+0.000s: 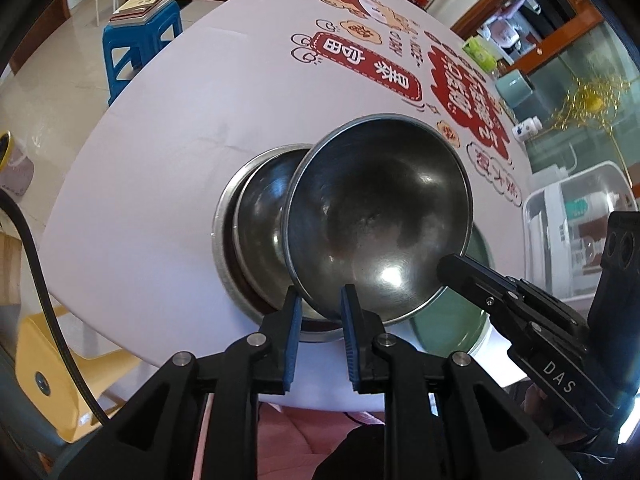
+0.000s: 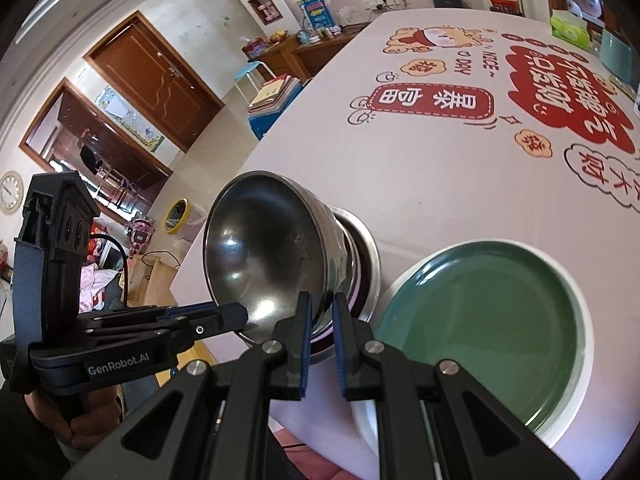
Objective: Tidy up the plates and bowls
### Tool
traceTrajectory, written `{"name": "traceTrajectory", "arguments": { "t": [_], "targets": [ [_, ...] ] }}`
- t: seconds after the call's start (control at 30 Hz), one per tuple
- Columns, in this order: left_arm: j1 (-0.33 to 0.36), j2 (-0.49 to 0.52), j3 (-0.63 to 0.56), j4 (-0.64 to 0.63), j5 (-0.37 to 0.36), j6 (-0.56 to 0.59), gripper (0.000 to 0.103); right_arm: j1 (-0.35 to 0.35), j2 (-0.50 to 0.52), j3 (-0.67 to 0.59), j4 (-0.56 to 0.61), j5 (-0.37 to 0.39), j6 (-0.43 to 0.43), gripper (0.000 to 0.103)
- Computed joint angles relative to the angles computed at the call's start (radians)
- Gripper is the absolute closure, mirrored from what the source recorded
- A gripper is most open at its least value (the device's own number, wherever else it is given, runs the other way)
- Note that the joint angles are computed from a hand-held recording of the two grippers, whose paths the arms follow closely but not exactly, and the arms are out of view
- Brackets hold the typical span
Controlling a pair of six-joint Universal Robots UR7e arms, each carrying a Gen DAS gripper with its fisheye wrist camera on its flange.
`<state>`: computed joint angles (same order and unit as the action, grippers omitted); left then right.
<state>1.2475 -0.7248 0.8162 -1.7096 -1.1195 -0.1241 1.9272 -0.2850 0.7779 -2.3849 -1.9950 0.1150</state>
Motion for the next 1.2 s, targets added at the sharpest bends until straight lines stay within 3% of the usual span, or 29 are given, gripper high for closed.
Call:
{"name": "traceTrajectory", "arguments": {
  "t": [0.23,0.7,1.03,1.2],
  "targets": [
    [0.015,0.008,-0.031,0.056,0.012,0.031,0.085,0.012,0.032,-0.023,0.023,-0.036,0.079,0.090],
    [0.018,0.009,-0.056,0.006,0.025,0.191,0.074,0.022,-0.001,0.104,-0.119,-0.080,0.279,0.087],
    [0.020,0.010,-0.071,-0.044,0.041,0.326,0.072,0.009,-0.060,0.228,-0.212,-0.022,0.473,0.087],
    [0.021,0.002,-0.060,-0.080,0.057,0.406,0.058,0.006,-0.074,0.278,-0.249,0.007,0.582,0.076]
  ]
}}
